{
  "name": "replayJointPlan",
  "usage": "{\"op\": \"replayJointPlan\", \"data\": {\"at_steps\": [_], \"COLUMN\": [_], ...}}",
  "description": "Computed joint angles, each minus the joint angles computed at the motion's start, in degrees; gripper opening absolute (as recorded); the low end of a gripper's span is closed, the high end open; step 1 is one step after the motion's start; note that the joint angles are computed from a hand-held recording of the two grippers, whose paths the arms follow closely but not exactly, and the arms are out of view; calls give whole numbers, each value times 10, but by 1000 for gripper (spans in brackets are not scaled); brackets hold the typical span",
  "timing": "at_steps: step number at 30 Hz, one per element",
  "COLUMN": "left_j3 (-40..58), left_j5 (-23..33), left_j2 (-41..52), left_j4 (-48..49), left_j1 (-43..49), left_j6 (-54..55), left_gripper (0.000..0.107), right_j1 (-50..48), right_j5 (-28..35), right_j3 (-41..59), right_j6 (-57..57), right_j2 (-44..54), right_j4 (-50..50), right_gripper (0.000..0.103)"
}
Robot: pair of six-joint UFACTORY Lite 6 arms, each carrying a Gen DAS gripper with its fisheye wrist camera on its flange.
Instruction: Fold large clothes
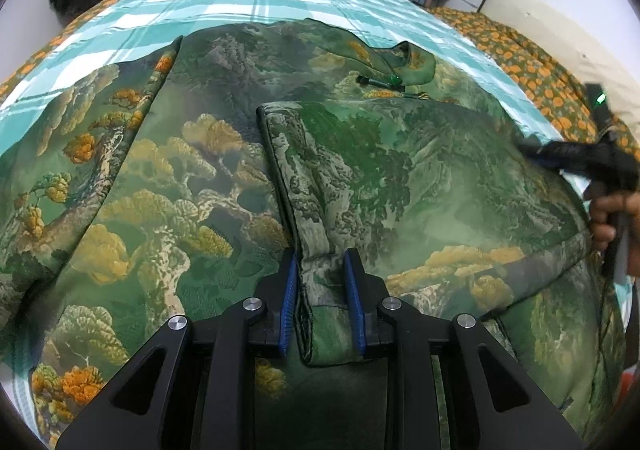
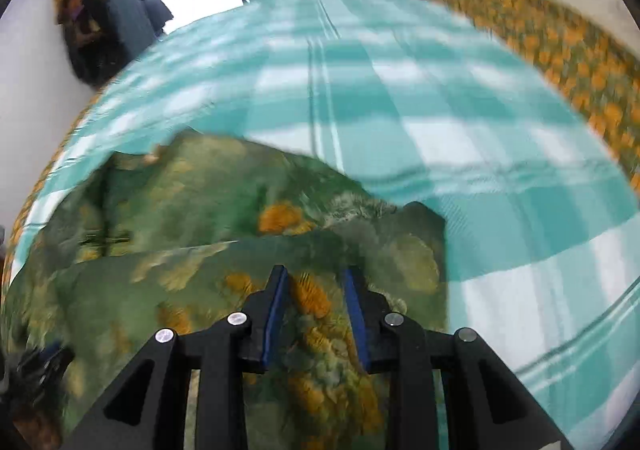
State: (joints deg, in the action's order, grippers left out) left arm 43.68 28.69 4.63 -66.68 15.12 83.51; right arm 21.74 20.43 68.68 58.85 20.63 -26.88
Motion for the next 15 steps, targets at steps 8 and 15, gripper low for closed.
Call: {"op": "replayJointPlan", "data": {"at_steps": [8, 15], "left_j3": [-3, -5], "left_j5": [3, -18], "left_j2": [0, -7], "left_j4": [-5, 18], "left_j1": [4, -9], "left_j6": [7, -18], "left_gripper": [24, 25], "right_j1": [62, 287], "right_j5": [1, 112], "right_j3": [-131, -307], "right_j6": [164, 476], "right_j2": [-126, -278], "right_j4": [-122, -262], "right_gripper": [31, 31]}}
